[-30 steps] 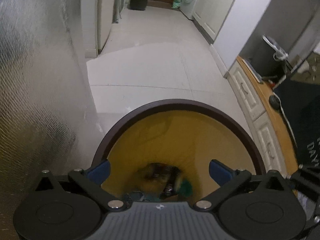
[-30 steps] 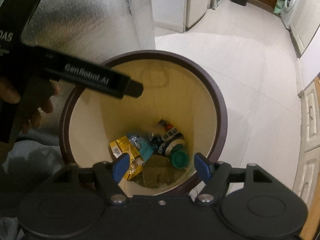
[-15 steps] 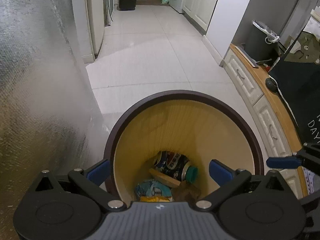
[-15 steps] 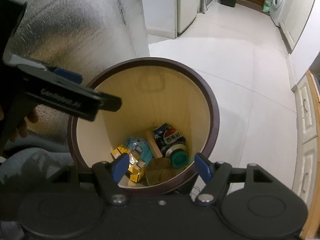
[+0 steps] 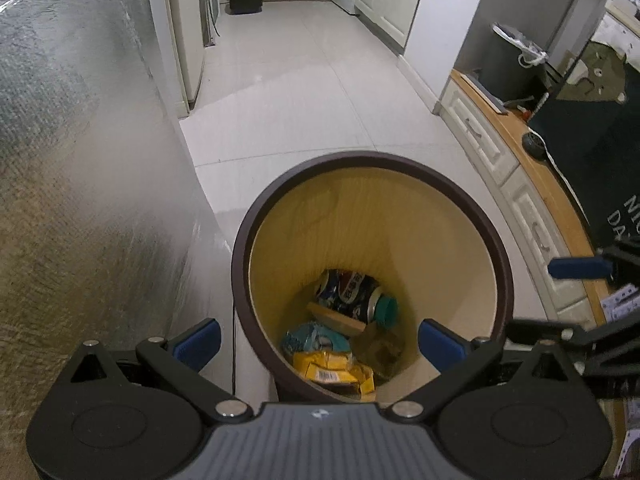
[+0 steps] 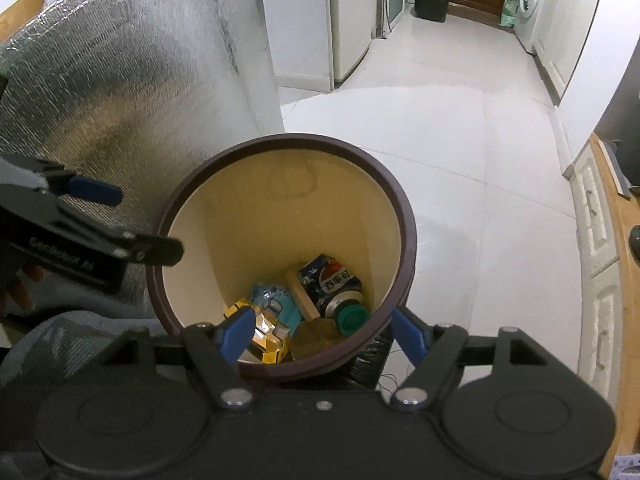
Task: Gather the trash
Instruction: 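Move both open tools back from the wastebasket toward the table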
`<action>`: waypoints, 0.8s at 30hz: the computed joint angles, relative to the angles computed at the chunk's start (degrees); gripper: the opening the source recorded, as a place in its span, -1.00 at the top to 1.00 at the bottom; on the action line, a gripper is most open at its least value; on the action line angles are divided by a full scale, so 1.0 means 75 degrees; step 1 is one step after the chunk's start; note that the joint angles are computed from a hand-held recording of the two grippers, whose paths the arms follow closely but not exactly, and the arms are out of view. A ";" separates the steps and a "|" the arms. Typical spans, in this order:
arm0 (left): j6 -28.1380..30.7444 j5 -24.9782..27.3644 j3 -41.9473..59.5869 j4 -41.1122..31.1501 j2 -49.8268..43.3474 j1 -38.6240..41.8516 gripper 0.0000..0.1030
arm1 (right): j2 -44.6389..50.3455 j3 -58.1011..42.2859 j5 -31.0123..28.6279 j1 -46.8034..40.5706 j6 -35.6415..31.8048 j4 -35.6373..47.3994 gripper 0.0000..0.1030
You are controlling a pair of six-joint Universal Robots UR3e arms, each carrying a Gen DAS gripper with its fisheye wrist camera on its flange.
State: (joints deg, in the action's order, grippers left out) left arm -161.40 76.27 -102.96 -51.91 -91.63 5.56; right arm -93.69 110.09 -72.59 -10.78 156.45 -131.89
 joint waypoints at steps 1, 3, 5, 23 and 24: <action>0.0051 0.0033 -0.0064 -0.0043 0.0112 0.0013 -1.00 | -0.0056 0.0038 -0.0014 0.0000 0.0028 -0.0010 -0.50; 0.0167 0.0048 -0.0180 -0.0143 0.0338 0.0075 -1.00 | -0.0199 0.0138 -0.0036 -0.0016 0.0073 -0.0029 -0.53; 0.0251 0.0048 -0.0256 -0.0241 0.0519 0.0127 -1.00 | -0.0353 0.0246 -0.0052 -0.0033 0.0128 -0.0049 -0.54; 0.0974 -0.0197 -0.1064 -0.1083 0.2571 0.0856 -1.00 | -0.2143 0.1080 0.0024 -0.0226 0.0611 0.0254 -0.97; 0.1037 -0.0271 -0.1106 -0.1166 0.2722 0.0949 -1.00 | -0.2289 0.1132 0.0007 -0.0235 0.0659 0.0283 -1.00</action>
